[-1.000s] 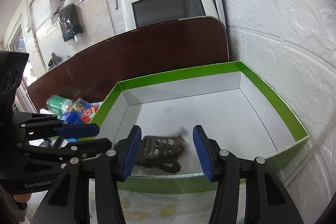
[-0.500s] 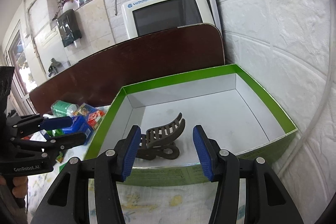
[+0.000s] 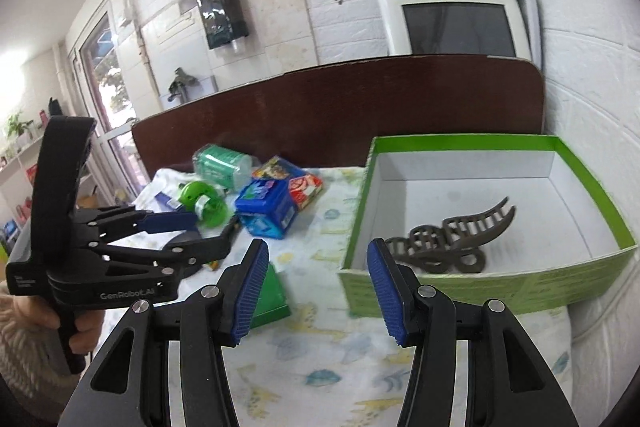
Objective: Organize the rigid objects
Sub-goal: 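Move the right tool to the green square box and grasp it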
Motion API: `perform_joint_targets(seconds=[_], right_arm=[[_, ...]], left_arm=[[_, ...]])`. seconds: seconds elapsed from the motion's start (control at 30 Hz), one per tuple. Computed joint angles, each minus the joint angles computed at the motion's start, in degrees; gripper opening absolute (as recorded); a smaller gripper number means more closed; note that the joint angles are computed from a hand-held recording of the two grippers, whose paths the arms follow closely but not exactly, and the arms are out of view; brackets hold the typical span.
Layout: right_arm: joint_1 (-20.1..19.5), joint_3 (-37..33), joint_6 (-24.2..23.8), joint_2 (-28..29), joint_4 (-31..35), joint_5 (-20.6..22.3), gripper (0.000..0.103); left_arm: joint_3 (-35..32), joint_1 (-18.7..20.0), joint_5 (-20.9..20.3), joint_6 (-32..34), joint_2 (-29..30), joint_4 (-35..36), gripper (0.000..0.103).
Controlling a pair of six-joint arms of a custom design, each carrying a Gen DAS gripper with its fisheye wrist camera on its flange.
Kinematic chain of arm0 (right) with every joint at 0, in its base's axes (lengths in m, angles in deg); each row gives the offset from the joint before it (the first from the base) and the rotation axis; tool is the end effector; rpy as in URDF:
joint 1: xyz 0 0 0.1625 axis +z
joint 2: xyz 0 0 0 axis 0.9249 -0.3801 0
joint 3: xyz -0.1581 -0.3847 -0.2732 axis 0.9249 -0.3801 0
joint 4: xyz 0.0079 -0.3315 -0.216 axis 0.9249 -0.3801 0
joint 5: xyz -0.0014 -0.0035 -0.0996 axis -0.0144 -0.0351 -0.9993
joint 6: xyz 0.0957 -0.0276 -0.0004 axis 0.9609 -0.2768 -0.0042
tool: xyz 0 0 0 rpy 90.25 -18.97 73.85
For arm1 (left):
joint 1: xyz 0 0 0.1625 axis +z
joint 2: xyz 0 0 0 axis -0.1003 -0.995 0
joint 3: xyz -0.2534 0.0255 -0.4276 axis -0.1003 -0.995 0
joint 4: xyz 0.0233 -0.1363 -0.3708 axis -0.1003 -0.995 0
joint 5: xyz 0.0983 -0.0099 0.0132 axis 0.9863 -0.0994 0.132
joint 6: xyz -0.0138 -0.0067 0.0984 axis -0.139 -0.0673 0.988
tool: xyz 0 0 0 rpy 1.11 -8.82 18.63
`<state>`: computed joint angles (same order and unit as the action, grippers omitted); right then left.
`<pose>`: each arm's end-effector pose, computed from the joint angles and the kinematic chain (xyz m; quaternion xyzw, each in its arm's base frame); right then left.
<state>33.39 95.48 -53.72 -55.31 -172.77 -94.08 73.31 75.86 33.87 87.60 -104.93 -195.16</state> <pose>0.2463 -0.6588 -0.0113 0.3103 -0.8677 0.3570 0.1529 -0.0332 -0.6656 0.1863 0.2129 0.8706 -0.3116 0.3158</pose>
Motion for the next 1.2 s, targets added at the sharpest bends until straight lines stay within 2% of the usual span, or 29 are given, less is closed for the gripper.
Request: perform_joint_targets(seconds=[0.1, 0.27, 0.37, 0.43, 0.57, 0.77, 0.8, 0.83, 0.87, 0.97, 1.1, 1.2], right_arm=[[0.53, -0.58, 0.15, 1.19, 3.07, -0.77, 0.054], [0.44, -3.58, 4.77, 2.77, 10.45, -2.02, 0.054], [0.44, -5.08, 5.79, 3.7, 12.48, -2.38, 0.054], [0.51, -5.88, 6.03, 4.12, 13.16, -2.8, 0.054], [0.63, -7.5, 7.22, 4.89, 14.29, -3.78, 0.054], [0.45, -10.54, 8.73, 6.33, 17.69, -4.34, 0.054], [0.43, -11.08, 9.03, 6.58, 18.33, -4.66, 0.052], [0.32, -11.52, 9.38, 6.68, 19.45, -4.55, 0.038], [0.15, -11.9, 9.8, 6.56, 21.56, -4.08, 0.032], [0.11, -11.15, 10.01, 5.86, 23.18, -2.67, 0.023], [0.6, -9.5, 8.72, 5.12, 23.87, -1.73, 0.023], [0.49, -9.74, 10.67, 5.08, 22.84, -2.47, 0.023]], left_arm=[[2.38, 0.6, -1.6, -1.41, -1.27, 0.79, 0.05], [6.09, 0.79, -4.19, -0.05, -2.14, 0.09, 0.049], [6.52, 1.02, -5.4, 0.18, -1.76, 1.02, 0.049], [5.75, 1.45, -6.33, -0.37, -1.25, 2.38, 0.045], [3.33, 2.39, -7.98, -2.77, -0.23, 5.92, 0.029], [2.11, 3.27, -8.39, -4.38, -0.32, 7.98, 0.024], [2.41, 3.24, -7.82, -4.13, -0.53, 7.43, 0.025], [2.5, 3.29, -7.46, -3.99, -0.74, 7.14, 0.025], [2.57, 3.43, -7.11, -4.03, -1.04, 6.98, 0.025], [3.41, 3.6, -5.38, -3.53, -1.82, 5.28, 0.024], [3.73, 3.86, -5.61, -1.91, -2.32, 4.71, 0.025], [3.18, 4.11, -6.64, -1.37, -2.2, 5.9, 0.025]])
